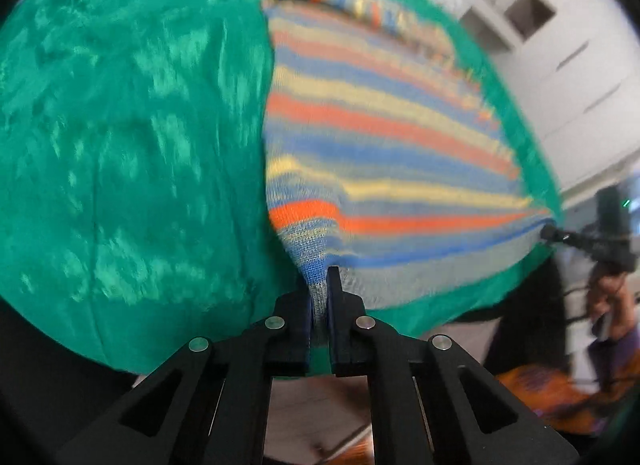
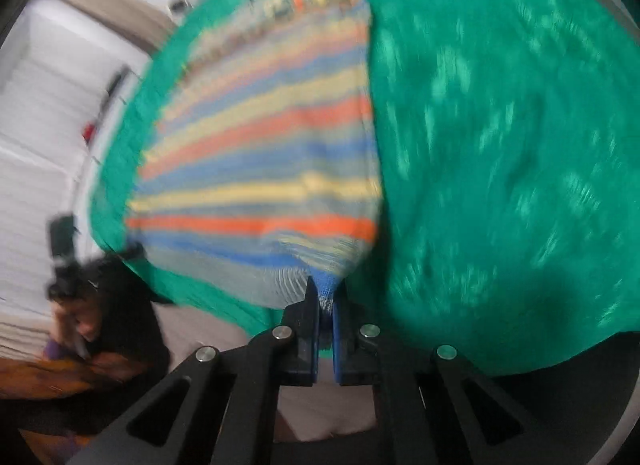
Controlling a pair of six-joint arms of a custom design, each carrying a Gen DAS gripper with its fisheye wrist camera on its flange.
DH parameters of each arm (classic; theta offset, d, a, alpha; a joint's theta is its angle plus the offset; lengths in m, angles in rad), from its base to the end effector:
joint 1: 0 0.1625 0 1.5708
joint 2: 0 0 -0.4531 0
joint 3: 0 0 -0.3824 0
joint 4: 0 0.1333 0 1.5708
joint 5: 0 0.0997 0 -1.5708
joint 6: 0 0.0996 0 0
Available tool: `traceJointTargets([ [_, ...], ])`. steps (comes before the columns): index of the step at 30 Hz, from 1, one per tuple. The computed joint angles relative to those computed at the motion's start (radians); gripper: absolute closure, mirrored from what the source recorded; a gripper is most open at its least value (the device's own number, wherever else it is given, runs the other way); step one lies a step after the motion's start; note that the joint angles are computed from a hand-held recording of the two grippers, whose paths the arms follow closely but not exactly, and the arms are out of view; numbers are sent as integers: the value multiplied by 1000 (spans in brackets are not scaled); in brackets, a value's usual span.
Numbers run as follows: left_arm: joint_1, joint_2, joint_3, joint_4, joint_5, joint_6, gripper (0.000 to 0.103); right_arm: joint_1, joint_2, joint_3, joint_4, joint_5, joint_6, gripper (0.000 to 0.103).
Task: Fold small clothes
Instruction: 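Grasp the hem with the left gripper while the right gripper grasps the hem too, then fold the hem up toward the collar with both grippers and release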
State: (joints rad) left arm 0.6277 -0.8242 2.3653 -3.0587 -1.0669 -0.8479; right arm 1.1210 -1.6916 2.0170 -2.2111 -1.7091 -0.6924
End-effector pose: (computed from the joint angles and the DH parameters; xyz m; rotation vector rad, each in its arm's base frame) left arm -0.2286 -0.3899 0.0204 0.1492 2.7377 -0.5053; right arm -0.0806 -0.4420 0.4271 0.3130 -2.8263 0.2733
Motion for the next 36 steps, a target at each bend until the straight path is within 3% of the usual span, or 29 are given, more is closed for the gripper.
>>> traceJointTargets([
  [4, 39, -42, -55, -80, 31, 86, 99, 65, 39, -63, -67, 75, 2, 98],
  [10, 179, 17, -346, -47, 116, 320, 99, 182, 277, -275, -218, 75, 40, 98],
  [13, 254, 105, -573, 40, 146, 428, 99, 217, 426, -441, -227, 60, 75, 98],
  [17, 331, 222, -829, 179, 159, 480, 99, 243, 635, -711, -185, 16, 137, 98],
  [19, 376, 293, -974, 282, 147, 493, 97, 236, 742, -849, -167, 30, 176, 97],
  [21, 399, 341, -1072, 393, 176, 450, 83, 221, 812, -944, -141, 58, 231, 93],
  [22, 407, 351, -1099, 443, 189, 421, 71, 219, 833, -967, -163, 41, 254, 87],
  [23, 414, 351, -1105, 452, 190, 407, 66, 214, 843, -979, -187, 34, 277, 84],
  [25, 410, 306, -1019, 344, 182, 420, 44, 204, 830, -975, -198, 59, 289, 84],
  [27, 399, 273, -945, 256, 196, 458, 32, 207, 800, -961, -166, 58, 246, 82],
  [29, 383, 248, -890, 222, 194, 504, 31, 228, 795, -977, -64, 11, 164, 82],
  [31, 388, 249, -903, 280, 127, 528, 30, 254, 832, -1040, 108, -59, 120, 77],
  [34, 389, 307, -1015, 500, 21, 558, 28, 287, 960, -1191, 307, -138, 168, 76],
  [36, 367, 350, -1061, 531, 80, 588, 28, 300, 1055, -1287, 310, -93, 193, 76],
])
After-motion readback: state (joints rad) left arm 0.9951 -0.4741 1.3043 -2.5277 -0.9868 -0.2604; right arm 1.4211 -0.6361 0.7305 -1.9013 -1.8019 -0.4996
